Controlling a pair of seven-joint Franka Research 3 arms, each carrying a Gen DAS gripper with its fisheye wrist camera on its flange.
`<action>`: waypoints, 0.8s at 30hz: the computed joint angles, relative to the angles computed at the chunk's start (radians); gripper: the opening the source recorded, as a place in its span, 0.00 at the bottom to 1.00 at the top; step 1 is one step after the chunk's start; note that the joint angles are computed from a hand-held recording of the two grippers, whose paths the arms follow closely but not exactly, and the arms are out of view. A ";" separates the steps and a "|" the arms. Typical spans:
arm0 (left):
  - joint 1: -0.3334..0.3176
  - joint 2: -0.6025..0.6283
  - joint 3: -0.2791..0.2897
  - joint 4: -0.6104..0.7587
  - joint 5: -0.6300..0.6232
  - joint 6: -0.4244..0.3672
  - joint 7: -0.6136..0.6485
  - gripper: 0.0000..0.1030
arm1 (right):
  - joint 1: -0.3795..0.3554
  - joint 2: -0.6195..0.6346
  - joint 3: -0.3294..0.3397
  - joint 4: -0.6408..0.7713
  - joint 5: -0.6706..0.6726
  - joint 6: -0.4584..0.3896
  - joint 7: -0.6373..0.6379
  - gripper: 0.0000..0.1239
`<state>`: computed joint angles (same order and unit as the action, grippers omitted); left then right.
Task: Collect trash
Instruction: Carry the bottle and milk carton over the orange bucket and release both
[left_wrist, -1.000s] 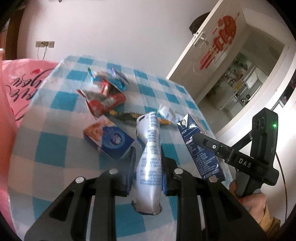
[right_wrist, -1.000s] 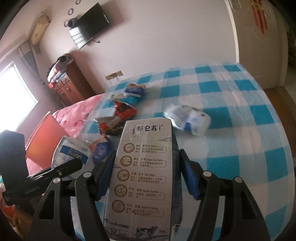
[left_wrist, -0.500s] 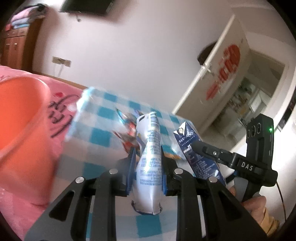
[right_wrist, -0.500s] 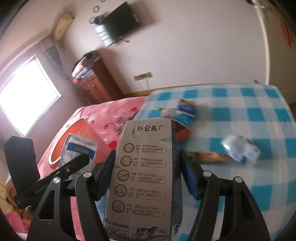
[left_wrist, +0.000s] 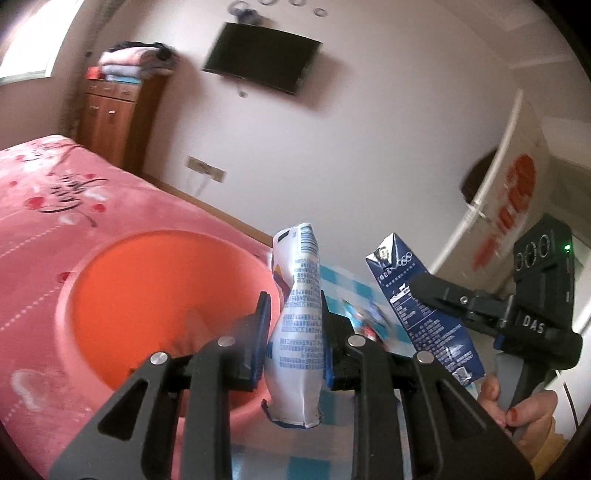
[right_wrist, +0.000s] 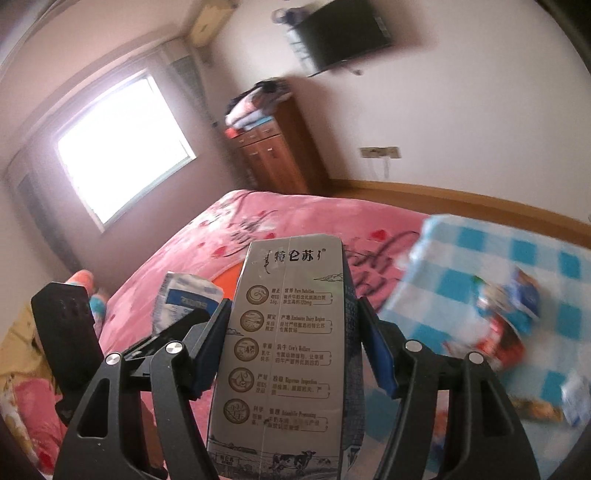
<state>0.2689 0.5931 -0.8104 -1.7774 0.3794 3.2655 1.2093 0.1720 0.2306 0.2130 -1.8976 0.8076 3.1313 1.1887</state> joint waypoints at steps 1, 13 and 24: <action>-0.012 -0.011 0.027 -0.001 -0.011 0.007 -0.014 0.24 | 0.013 0.026 -0.011 0.038 -0.026 -0.017 0.014 0.54; -0.077 -0.014 0.156 0.023 -0.053 -0.003 -0.086 0.24 | 0.096 0.276 -0.073 0.383 -0.270 -0.151 0.200 0.54; -0.373 -0.091 0.528 0.013 -0.122 0.049 -0.196 0.85 | 0.088 0.308 -0.075 0.368 -0.342 -0.088 0.308 0.75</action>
